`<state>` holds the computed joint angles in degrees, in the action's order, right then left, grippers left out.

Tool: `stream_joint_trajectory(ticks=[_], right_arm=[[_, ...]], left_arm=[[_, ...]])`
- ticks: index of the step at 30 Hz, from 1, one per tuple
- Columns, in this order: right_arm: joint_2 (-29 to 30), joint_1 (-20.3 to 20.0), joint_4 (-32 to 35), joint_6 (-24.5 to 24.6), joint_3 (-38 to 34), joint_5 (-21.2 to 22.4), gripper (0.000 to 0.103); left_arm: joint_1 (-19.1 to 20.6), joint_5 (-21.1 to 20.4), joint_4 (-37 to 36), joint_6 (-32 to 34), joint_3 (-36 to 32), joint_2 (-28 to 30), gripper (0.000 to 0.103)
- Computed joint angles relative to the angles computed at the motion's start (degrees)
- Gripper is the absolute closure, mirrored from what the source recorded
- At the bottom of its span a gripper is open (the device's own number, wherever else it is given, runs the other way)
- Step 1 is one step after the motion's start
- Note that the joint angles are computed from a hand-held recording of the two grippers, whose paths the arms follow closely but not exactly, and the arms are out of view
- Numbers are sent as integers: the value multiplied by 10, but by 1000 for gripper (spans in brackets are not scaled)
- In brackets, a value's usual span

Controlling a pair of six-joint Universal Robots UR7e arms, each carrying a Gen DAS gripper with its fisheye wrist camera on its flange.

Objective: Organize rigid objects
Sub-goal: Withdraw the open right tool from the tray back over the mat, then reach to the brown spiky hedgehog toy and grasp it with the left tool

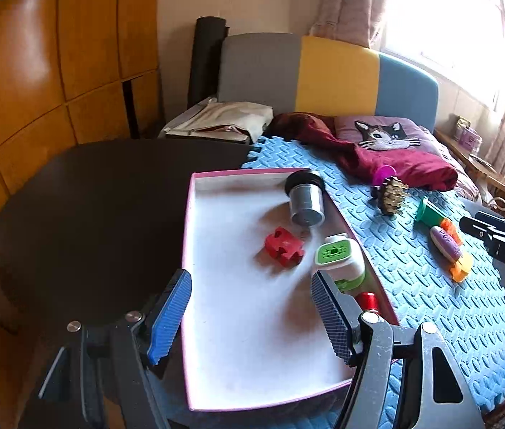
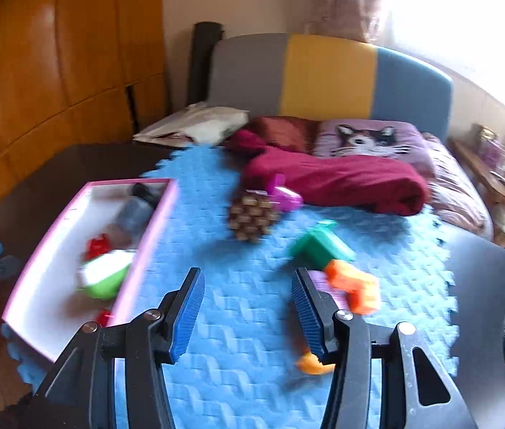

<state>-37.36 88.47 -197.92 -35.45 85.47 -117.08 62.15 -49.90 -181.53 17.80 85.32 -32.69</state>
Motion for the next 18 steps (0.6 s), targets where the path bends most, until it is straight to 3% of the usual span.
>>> stream_joint_trajectory(ticks=[3,8,11,18], right_arm=[[-9,-17,-26,19,4,-5,52],[-29,-47,-27,125,12,-11,52],[-41,-54,-35,147,22,6,52],[-48,-58,2,183,18,-3,52]], left_arm=[[-4,0,11,4,-12,10,33],[-10,-6,40,0,-39,28,32],[-14,-8,52,1,-55,39,32],[-21,-14,83,-3,-86,64,32]])
